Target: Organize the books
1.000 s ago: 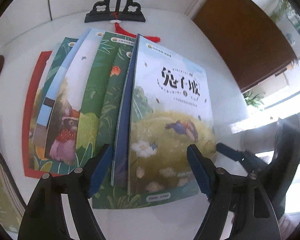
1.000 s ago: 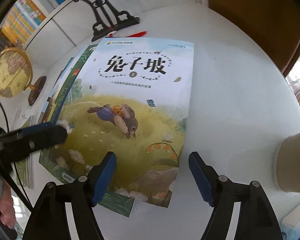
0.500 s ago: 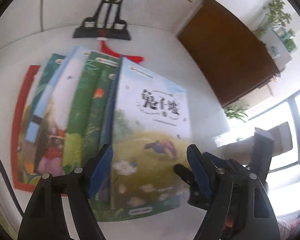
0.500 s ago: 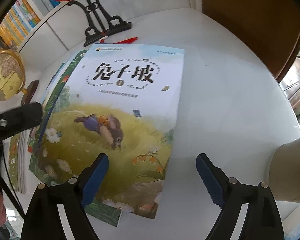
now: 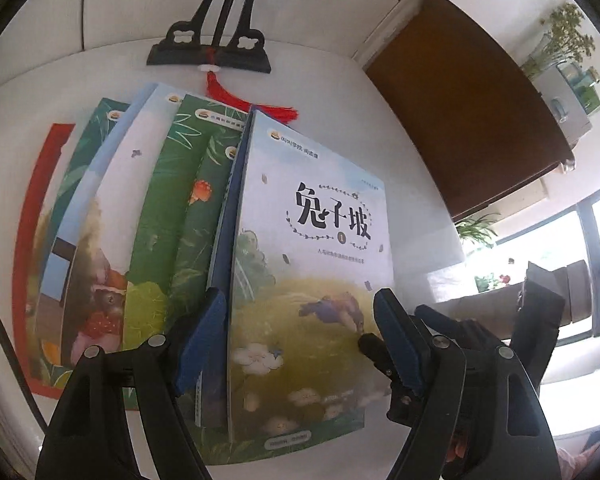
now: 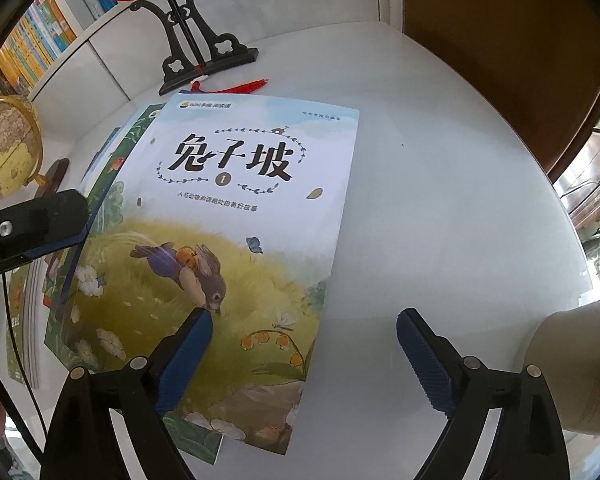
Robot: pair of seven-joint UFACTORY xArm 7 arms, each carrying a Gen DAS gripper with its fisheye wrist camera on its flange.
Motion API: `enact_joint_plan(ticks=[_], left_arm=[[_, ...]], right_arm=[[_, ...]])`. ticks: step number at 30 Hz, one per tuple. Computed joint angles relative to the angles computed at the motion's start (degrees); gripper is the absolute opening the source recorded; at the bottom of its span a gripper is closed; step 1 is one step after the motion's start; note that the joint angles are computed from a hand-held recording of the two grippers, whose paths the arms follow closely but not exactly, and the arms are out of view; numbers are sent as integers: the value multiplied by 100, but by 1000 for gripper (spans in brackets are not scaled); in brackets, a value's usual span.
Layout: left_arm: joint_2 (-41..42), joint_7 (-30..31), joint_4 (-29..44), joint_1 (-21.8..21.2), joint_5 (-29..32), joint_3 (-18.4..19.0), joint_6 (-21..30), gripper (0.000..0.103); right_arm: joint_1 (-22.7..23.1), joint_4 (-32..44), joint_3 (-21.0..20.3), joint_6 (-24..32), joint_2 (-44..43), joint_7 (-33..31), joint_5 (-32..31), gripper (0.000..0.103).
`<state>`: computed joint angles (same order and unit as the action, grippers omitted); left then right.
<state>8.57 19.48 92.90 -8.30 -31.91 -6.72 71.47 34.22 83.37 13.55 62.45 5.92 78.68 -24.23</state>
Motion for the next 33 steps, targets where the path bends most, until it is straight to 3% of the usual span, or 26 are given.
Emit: enact_joint_plan(ticks=[5,7,8,11,15,24,28,32,33], left_arm=[[31,252,-23,92,-280,-1,181,75],[33,246,-19,102,-317,4,245,76],[40,217,-11,101,-316,8,245,76],[41,144,4,103,-303,17,255,76],[10,190,1,96,-191,22,270,76],[-447,301,-467,208,47,221,86,76],[-595,227,-673,371,85,385,0,76],[-388,-187,-597,570,109,503,341,76],[-404,-210,-660,574,250,491,236,76]], right_arm=[[-48,-198,-2,-454,-82,40,63,93],[-129,-487,-15,-1190,-197,1,182,93],[-181,-611,-18,-1595,-223,-45,291,99],[-193,-597,-5,-1770,-169,31,295,100],[-299,-1072,-13,-2553,-417,172,480,100],[-247,-596,45,-2627,-89,43,454,100],[-180,-177,-2,-2776,292,-465,736,100],[-117,285,-6,-3020,720,-1376,1180,100],[-64,416,-45,-2965,806,-1542,1167,99]])
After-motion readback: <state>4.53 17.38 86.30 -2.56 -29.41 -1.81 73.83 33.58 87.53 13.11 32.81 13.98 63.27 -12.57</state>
